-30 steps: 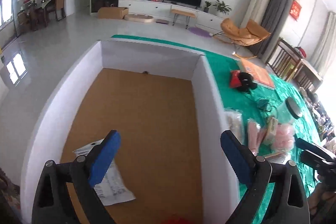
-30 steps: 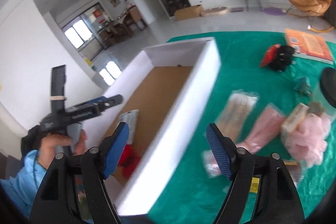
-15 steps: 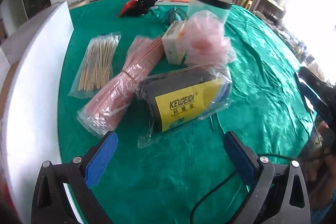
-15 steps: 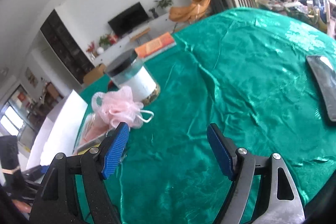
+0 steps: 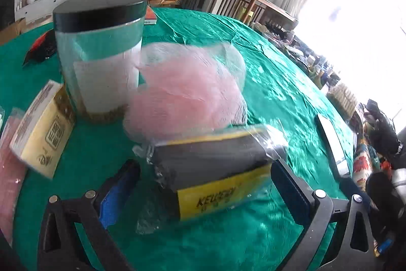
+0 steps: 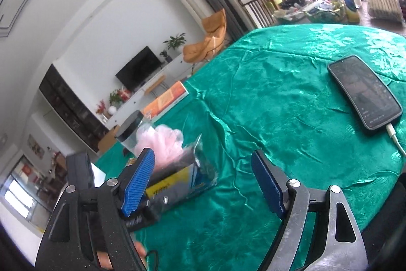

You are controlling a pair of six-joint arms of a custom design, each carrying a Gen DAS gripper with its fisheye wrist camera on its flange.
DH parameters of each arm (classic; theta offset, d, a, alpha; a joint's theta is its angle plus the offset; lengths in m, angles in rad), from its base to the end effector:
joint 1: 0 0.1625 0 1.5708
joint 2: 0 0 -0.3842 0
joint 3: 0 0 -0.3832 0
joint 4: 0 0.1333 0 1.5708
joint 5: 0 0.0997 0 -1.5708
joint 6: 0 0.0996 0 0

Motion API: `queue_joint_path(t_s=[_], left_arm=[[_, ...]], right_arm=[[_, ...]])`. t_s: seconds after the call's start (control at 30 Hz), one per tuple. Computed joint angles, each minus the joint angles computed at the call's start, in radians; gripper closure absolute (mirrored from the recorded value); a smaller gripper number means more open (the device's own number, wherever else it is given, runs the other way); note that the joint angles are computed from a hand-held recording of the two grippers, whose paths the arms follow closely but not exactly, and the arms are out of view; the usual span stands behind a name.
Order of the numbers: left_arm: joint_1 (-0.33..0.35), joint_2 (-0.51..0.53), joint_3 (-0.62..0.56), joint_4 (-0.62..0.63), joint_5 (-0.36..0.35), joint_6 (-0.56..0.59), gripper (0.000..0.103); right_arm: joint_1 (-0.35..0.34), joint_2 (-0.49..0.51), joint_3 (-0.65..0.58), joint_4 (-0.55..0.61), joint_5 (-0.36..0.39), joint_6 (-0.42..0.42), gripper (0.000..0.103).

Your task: Organize soft objects

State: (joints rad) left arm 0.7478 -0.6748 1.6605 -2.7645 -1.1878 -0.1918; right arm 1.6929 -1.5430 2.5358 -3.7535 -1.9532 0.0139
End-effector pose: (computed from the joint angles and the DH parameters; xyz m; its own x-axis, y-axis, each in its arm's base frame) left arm -0.3447 -0.5523 0.0133 -0.8115 0.4892 -0.3196 0.5732 0.7728 -0.2724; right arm 0.1372 -0.3286 0.2838 -0.9636 0.2359 0.1258 -0.0319 0.3657 -0.9302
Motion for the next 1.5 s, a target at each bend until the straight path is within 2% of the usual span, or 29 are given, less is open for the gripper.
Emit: queue_joint_path(t_s=[0.07,0.1,0.2,0.3,0.37,0.43,0.5,0.6,0.87,1.03,1.23,1.5], left_arm=[[0.006,-0.035,0.016,-0.004,-0.042,0.005,0.003],[0.004,-0.066,0.047,-0.008,-0.038,0.021,0.003],[-0.010,-0.179,0.186,-0.035,0.057,0.052,0.002],[0.000,-0.261,0.294,-0.008,0.168,0.026,0.002],[0.013,-0.273,0.327,0.007,0.218,0.005,0.002],[0.003,-0.275,0.363,-0.047,0.252,0.037,0.002],[-0.003,-0.256,0.346,-0.006,0.284,0.014,0.001],[-0.017,-0.223,0.315,0.063,0.377,-0.025,0.000],[-0.016,-0.210,0.295,0.070,0.393,-0.053,0.000],[-0.015,-0.209,0.294,0.069,0.393,-0.051,0.000],[-0.015,-0.209,0.295,0.068,0.393,-0.052,0.000],[-0.016,-0.210,0.297,0.068,0.393,-0.052,0.000]], right_arm=[[-0.009,-0.009,-0.006,0.045,-0.003,0.014,0.021],[-0.013,-0.014,-0.004,0.055,-0.009,0.020,0.021],[-0.036,-0.031,-0.015,0.149,-0.003,0.054,0.021],[-0.027,-0.018,-0.044,0.246,-0.033,0.069,0.021],[-0.010,0.000,-0.067,0.300,-0.064,0.061,0.021],[0.015,0.024,-0.089,0.337,-0.109,0.046,0.021],[0.035,0.044,-0.105,0.369,-0.144,0.032,0.021],[0.043,0.057,-0.122,0.424,-0.169,0.033,0.021],[0.039,0.051,-0.135,0.505,-0.180,0.060,0.021],[0.055,0.082,-0.174,0.591,-0.233,0.079,0.021],[0.089,0.123,-0.198,0.618,-0.306,0.059,0.021],[0.093,0.132,-0.202,0.618,-0.315,0.059,0.021]])
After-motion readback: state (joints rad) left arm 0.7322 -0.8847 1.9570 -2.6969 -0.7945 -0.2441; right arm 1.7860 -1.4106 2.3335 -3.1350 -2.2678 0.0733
